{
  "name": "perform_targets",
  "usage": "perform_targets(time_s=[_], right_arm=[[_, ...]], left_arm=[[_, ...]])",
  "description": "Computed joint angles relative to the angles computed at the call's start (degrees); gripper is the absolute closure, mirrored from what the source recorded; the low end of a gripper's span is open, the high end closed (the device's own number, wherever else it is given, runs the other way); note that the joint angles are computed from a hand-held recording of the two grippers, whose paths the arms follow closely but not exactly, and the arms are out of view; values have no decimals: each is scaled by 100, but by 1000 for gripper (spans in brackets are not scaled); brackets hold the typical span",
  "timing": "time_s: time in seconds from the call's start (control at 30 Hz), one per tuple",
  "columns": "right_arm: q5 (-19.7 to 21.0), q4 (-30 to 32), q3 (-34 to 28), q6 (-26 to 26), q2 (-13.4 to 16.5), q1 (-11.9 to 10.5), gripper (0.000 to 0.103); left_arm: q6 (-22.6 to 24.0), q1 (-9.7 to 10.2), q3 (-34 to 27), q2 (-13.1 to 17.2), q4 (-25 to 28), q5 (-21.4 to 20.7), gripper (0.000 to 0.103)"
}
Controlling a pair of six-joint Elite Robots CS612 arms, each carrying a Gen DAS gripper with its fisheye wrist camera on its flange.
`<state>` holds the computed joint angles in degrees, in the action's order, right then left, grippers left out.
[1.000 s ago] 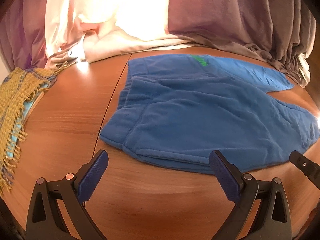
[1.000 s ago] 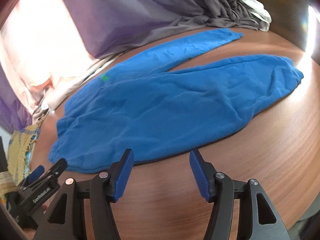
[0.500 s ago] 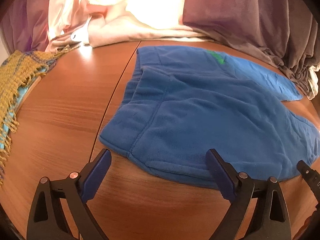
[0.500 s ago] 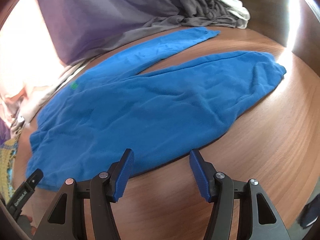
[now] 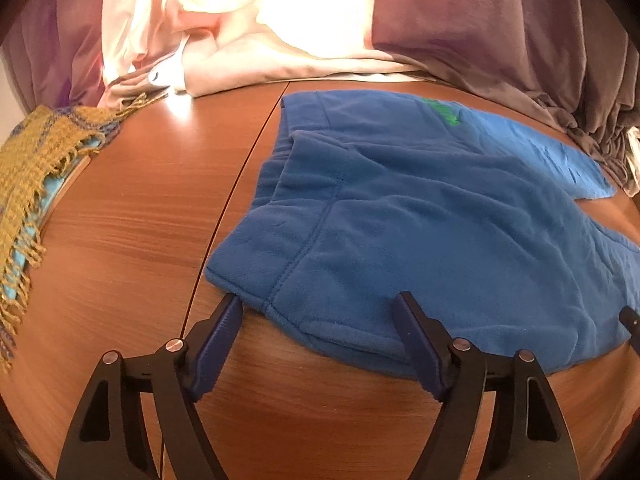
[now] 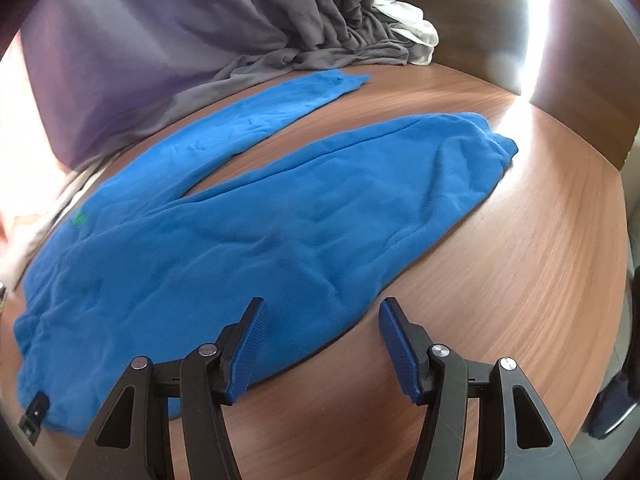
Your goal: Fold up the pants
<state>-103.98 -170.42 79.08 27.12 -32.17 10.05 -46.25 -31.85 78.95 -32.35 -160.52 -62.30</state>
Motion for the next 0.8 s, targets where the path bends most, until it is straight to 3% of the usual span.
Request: perform_targets(time_s=[0.13, 0.23, 0.33, 0.4, 0.43, 0.53, 0.57, 0.8], right_arm=[[111, -48, 19, -100, -2, 7, 45], [17, -41, -24, -281, 29, 38, 59], [-45, -19, -51, -388, 44, 39, 75], [-60, -19, -53, -482, 38, 34, 86], [-82, -51, -43, -554, 27, 32, 89], [-51, -251, 16, -700, -19, 22, 90], [-39, -315, 39, -724, -39, 21, 91], [138, -735, 182, -953, -177, -5, 92]], left_arm=[[-177, 39, -11, 17, -21, -94, 16], [-173, 62, -6, 33, -176, -206, 23], [-160, 46, 33, 14, -267, -200, 42], [-128, 35, 69, -5, -366, -239, 60], [-101, 32, 80, -9, -418, -269, 63], [-42, 22, 105, -30, -523, -296, 72], [-15, 16, 119, -39, -590, -306, 80], [227, -82, 219, -157, -775, 11, 83]])
